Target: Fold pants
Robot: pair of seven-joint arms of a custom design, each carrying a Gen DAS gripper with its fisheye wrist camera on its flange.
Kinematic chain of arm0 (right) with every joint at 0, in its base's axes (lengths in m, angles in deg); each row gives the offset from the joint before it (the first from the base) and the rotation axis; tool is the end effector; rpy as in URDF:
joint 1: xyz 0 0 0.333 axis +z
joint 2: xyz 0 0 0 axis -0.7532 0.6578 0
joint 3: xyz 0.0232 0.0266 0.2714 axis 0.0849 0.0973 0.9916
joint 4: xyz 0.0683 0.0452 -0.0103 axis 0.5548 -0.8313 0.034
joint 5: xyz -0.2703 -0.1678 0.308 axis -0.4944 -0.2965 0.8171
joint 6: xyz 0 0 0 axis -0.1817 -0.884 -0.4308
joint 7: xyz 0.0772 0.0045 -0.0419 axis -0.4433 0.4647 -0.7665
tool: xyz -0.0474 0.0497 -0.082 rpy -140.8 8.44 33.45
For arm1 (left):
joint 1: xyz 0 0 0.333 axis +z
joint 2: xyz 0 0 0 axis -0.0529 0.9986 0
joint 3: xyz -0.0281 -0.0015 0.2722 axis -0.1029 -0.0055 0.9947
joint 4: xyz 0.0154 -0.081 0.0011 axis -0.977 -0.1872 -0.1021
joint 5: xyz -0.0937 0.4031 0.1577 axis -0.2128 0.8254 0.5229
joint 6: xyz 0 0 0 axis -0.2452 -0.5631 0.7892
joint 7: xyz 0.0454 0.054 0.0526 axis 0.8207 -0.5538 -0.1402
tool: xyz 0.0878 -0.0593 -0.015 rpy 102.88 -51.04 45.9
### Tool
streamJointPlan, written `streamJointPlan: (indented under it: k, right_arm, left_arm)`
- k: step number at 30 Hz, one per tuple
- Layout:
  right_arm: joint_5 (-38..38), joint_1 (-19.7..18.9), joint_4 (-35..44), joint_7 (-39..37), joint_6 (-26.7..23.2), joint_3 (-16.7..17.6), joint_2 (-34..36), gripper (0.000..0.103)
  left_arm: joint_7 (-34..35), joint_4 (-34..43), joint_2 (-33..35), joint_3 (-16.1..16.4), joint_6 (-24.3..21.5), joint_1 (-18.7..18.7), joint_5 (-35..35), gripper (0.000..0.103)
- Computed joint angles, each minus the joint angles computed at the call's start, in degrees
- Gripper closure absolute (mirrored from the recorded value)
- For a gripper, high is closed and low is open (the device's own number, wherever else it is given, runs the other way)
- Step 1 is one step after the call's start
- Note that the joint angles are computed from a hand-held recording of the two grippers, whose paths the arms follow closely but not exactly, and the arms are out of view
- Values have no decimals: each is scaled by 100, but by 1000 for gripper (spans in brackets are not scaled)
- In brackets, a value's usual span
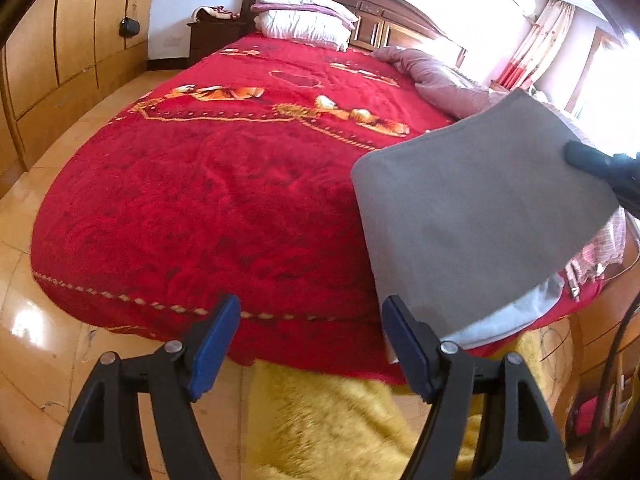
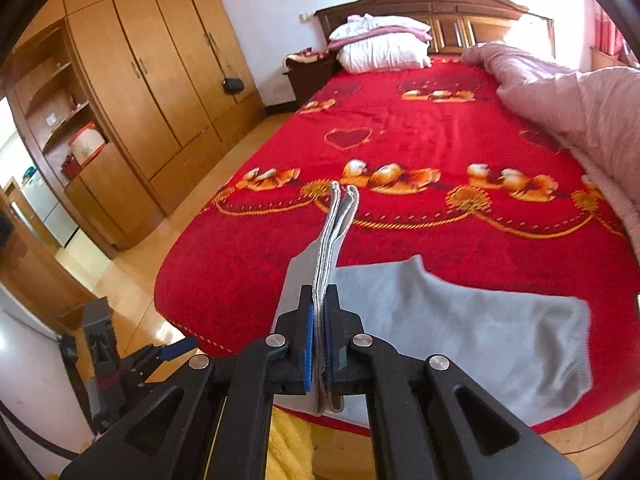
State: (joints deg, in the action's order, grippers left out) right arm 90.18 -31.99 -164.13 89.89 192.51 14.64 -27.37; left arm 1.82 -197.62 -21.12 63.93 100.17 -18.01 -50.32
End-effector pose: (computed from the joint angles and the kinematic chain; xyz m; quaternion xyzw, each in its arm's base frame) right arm 0.5356 0.1634 0.5720 -0.7987 0.4507 -0.0518 0.3954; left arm 0.4280 -0.2885 0.4622 -0.7861 0.5162 -0.2790 0.1943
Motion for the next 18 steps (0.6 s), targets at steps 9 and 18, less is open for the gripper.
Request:
streamJointPlan:
  k: [9,18]
  right_arm:
    - [-176,-324,11,84,106,-208,-172,98]
    - [-410,-765,143,311,160,-393,127,98]
  left_arm:
    - [193,821,761,-44,273,65,227,26]
    - [426,1620,1582,43,279,-39,410,26]
